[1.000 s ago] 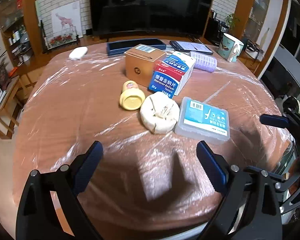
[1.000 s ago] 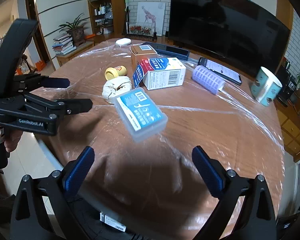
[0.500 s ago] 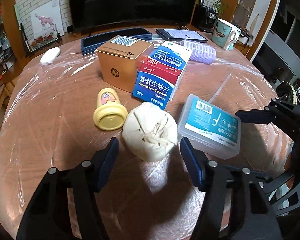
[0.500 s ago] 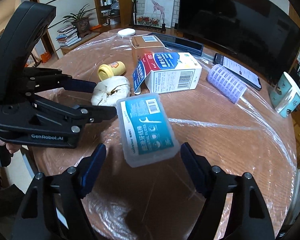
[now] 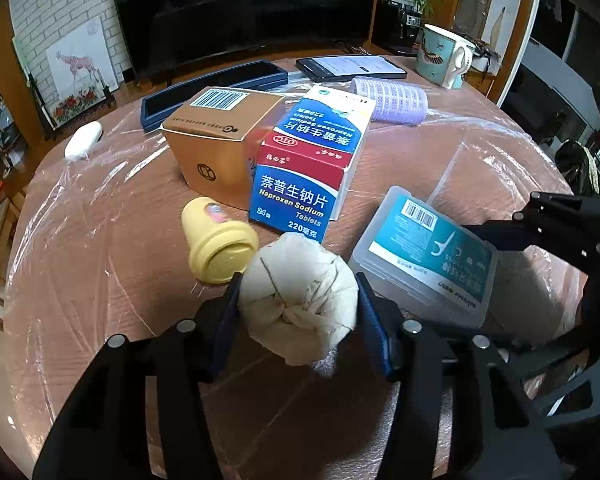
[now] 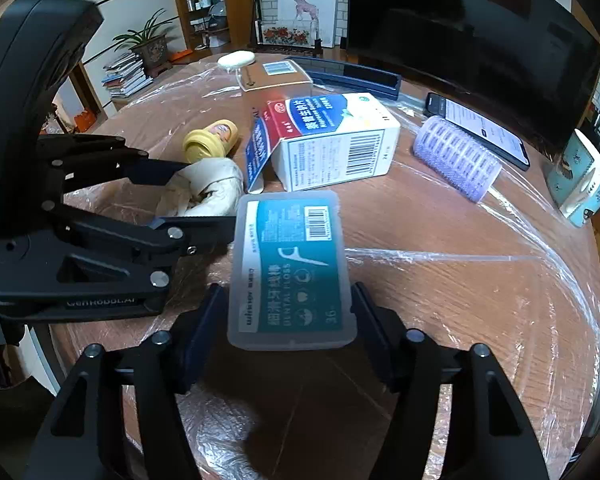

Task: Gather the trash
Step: 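Grasp the white tissue ball with the left tool while the right tool grasps the floss box, then carry the tissue ball and floss box with both tools over the black bin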

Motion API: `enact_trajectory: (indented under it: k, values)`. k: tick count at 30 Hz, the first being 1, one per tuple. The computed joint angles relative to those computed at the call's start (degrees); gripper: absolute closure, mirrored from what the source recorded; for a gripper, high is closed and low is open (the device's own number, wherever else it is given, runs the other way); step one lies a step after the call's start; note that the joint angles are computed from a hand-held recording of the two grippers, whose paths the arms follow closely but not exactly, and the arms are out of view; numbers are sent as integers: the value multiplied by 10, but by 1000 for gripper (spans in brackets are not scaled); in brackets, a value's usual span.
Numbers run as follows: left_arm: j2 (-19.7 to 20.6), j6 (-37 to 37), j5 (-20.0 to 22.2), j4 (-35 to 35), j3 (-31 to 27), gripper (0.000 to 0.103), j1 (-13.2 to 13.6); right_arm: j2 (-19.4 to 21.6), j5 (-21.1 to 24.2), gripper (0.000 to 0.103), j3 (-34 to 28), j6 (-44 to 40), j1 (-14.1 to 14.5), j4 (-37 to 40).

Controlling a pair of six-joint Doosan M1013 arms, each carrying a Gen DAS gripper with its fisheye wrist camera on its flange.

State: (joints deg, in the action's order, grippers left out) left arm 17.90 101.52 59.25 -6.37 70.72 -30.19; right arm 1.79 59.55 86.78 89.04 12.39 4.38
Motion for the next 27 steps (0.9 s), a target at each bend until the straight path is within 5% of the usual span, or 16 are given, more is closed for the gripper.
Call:
enact_trajectory:
  k: [27]
  values:
    - [-26,-7,-24,-31,28,51,1,-39,-44,48,39,63,-34,80]
